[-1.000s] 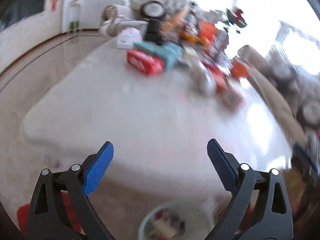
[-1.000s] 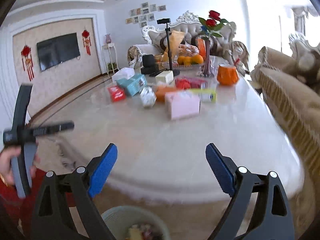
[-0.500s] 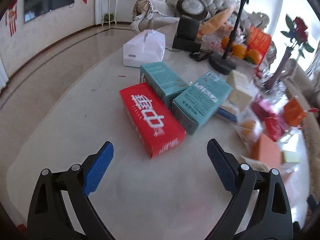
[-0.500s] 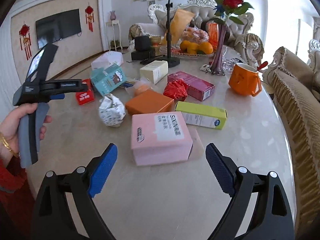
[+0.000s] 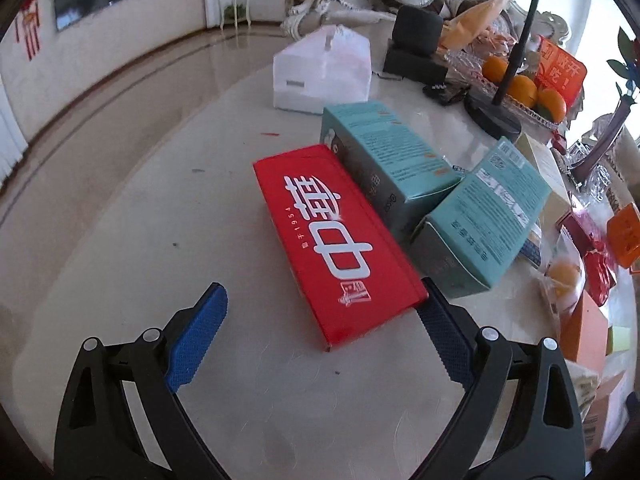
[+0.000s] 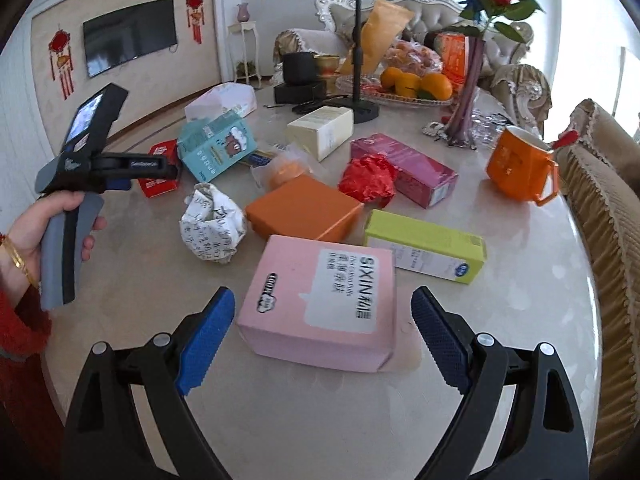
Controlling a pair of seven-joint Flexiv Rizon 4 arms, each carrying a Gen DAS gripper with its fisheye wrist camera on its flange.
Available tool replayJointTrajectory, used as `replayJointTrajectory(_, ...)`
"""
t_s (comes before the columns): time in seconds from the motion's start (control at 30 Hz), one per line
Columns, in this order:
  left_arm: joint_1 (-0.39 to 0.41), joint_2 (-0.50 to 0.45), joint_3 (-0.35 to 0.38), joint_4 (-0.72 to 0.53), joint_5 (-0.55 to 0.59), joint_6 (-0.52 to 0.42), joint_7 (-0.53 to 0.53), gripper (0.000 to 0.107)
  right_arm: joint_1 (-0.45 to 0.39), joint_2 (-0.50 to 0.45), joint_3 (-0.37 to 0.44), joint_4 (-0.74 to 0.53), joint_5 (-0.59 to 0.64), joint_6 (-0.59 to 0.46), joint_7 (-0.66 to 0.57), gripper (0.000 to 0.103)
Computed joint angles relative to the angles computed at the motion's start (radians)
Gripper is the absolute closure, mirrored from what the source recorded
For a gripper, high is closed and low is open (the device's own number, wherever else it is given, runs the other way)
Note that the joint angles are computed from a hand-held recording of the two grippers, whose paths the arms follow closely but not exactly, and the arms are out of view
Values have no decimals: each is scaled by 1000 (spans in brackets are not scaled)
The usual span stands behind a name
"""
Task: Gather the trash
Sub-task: 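Grasp the red box with left tool while right tool grasps pink SIXIN box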
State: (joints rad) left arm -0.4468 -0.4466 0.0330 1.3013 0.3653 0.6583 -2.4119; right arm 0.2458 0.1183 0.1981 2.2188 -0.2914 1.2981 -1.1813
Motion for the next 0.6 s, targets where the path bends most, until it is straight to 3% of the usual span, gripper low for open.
replayJointTrajectory(0.2, -17, -55, 7, -94, 24, -89, 32, 15, 23, -11, -8, -28, 101, 7, -29, 17)
replayJointTrajectory(0.3, -19, -81, 7, -141, 23, -138, 75, 15, 15, -28, -6, -42, 79, -7, 12, 17)
replayJointTrajectory(0.4, -11, -71, 6, -115, 15, -104, 109, 15, 4, -43, -2, -42, 17, -29, 59, 17)
replayJointTrajectory(0.47, -6, -62, 6, -99, 15, -83, 135, 22, 6, -49, -2, -43, -4, -55, 62, 17)
replayJointTrajectory(0.5, -5, -53, 6, -84, 19, -64, 145, 36, 4, -53, 0, -38, -37, -66, 74, 18)
replayJointTrajectory(0.53, -6, -40, 10, -65, 29, -42, 153, 47, 0, -53, 1, -36, -73, -77, 100, 25)
replayJointTrajectory(0.6, 12, -22, 0, -35, 4, -23, 183, 48, -22, -42, 3, -9, -188, -49, 205, 26)
